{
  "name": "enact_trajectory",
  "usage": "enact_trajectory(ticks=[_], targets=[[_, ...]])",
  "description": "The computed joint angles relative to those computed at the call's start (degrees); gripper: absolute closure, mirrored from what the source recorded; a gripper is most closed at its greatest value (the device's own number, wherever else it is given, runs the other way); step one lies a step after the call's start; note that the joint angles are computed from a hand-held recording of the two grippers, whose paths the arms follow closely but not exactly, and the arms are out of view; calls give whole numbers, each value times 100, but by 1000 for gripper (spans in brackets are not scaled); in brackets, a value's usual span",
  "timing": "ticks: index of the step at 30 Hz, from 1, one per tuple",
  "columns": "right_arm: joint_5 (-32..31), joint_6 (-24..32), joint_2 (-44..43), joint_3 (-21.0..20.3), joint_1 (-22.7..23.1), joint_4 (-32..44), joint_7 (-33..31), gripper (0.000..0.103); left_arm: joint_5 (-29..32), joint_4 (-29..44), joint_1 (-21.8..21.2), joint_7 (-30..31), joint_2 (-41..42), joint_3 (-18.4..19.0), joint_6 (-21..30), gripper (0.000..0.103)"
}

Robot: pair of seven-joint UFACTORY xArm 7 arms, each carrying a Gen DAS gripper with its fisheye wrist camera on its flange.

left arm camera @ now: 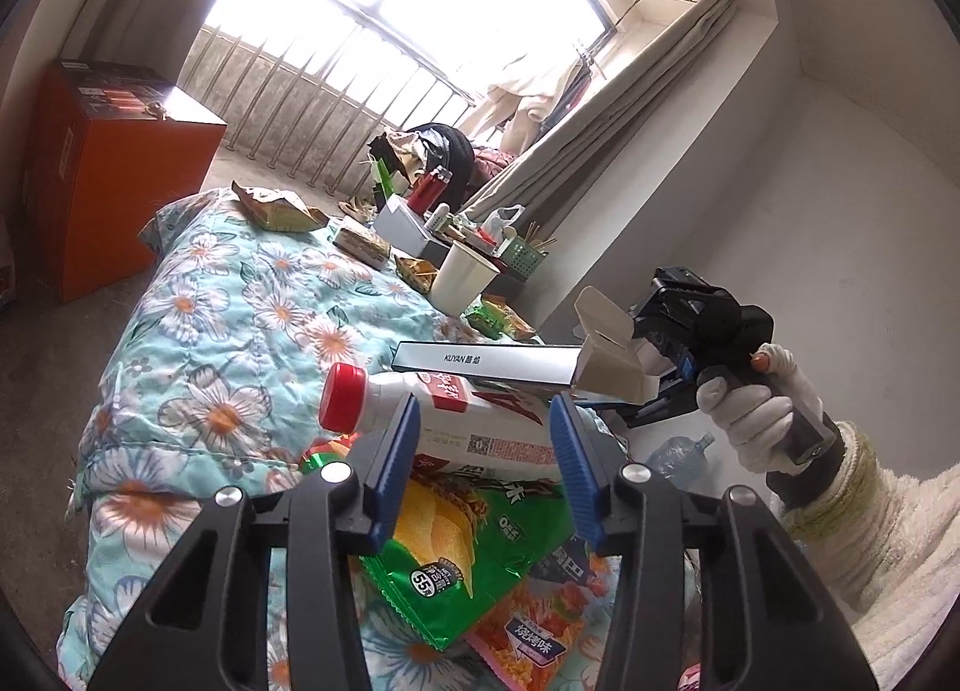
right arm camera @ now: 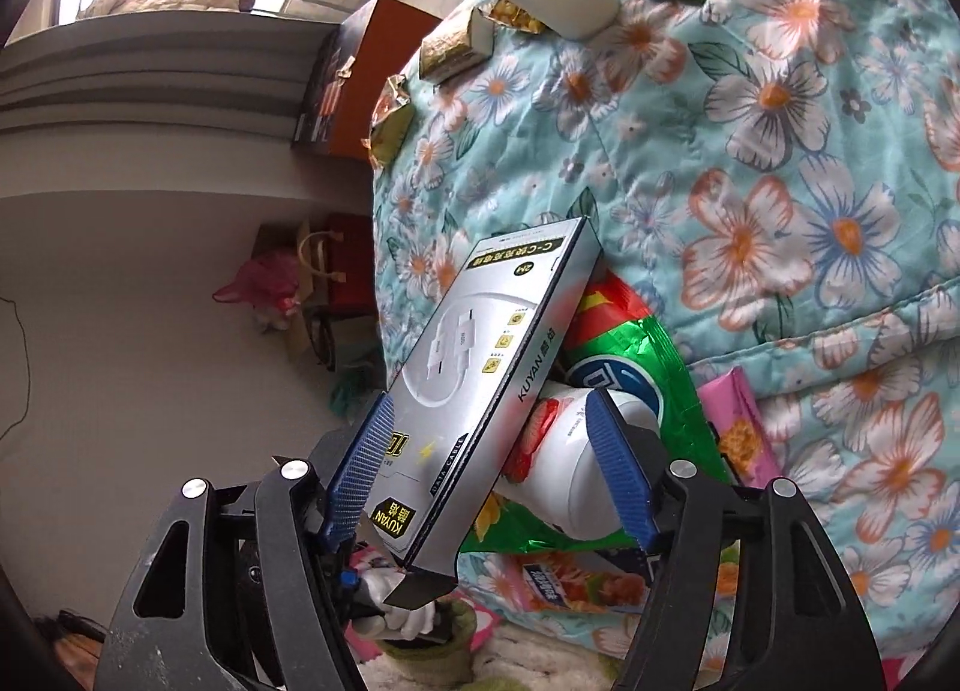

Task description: Collect trash

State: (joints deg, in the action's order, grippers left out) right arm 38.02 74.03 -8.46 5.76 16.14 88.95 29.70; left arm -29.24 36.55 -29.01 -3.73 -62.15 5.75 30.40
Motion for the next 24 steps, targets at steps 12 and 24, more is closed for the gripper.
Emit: enact_trajectory(ticks=[12, 24], targets=[[-808, 460, 20, 289, 254, 413, -601, 50, 8, -58, 87, -74, -125, -10, 188, 67], [-1227, -237, -532, 503, 571, -539, -778, 76, 12, 341, -29, -112, 157, -32, -151, 67]])
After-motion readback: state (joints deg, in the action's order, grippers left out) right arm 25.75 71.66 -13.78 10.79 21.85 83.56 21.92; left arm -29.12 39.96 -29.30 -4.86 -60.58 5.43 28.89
